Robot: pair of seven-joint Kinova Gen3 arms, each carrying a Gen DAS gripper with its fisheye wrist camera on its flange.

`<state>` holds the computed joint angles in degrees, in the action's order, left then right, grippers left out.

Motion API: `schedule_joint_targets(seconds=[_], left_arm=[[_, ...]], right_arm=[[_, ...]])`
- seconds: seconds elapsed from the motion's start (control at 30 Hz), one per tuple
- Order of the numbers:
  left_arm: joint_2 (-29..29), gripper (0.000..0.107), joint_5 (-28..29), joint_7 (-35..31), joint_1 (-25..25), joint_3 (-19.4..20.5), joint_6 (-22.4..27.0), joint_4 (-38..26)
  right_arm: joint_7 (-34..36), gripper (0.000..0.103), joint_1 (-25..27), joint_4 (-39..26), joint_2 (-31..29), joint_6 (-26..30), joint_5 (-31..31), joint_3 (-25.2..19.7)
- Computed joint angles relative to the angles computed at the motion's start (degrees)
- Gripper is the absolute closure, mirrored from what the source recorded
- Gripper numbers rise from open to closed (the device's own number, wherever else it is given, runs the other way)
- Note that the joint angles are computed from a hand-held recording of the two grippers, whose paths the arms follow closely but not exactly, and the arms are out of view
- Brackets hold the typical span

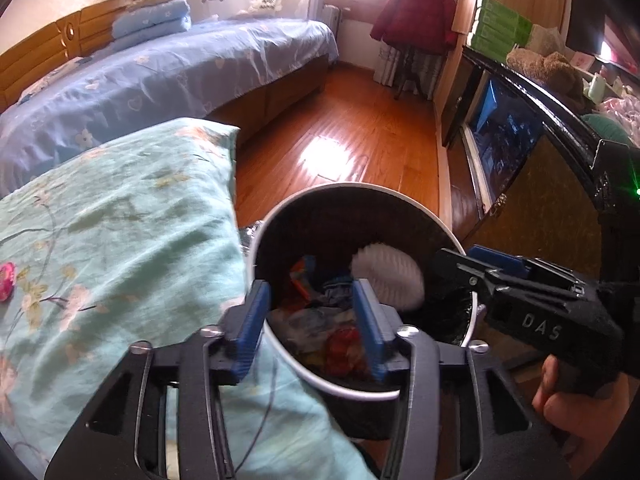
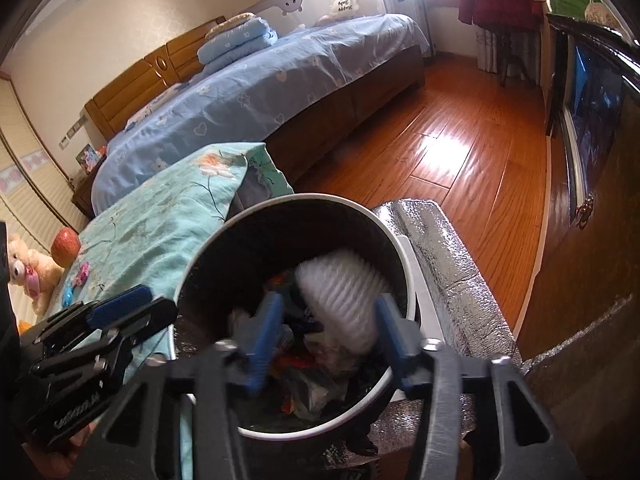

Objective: Collect trash
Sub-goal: 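Open both tools to drop the foil wrapper and foam block into the bin, then move both open tools back over the bed toward the two candy bottles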

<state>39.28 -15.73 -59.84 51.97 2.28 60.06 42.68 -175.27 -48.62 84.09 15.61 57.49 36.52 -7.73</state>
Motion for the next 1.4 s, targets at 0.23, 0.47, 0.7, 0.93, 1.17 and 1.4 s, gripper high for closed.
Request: schedule_joint_targets(seconds=[0.23,0.47,0.7,0.93,1.17,1.4], left_arm=[[-7.0,0.052,-1.8,5.6,-0.8,-0.7,-5.2,12.3],[-13.6,0.044,-5.5,14.2,-2.6,-0.7,-8.6,23.9],[-19.9,0.041,-10.4,23.1,-5.6,0.1,-11.1,34.3],[-25.0,0.040,-14.6,29.4,-9.5,2.0,-11.6,41.8],[-28.4,0.040,-17.1,34.6,-13.8,4.3,-10.2,47.1],[-30.8,0.040,-18.1,37.0,-17.9,5.9,-9.5,50.5]], right_arm=[[-2.6,0.025,-2.0,-0.8,-0.1,-0.5,2.9,-0.4],[-3.0,0.018,-5.0,-4.2,2.1,-0.4,5.9,0.1],[1.7,0.016,-6.9,-9.3,5.8,-2.4,4.6,0.7],[11.5,0.016,-8.3,-16.6,10.9,-3.9,-0.8,1.9],[19.6,0.013,-9.2,-23.1,15.0,-3.8,-6.0,3.6],[29.7,0.013,-8.9,-30.6,19.8,-4.7,-11.7,4.0]])
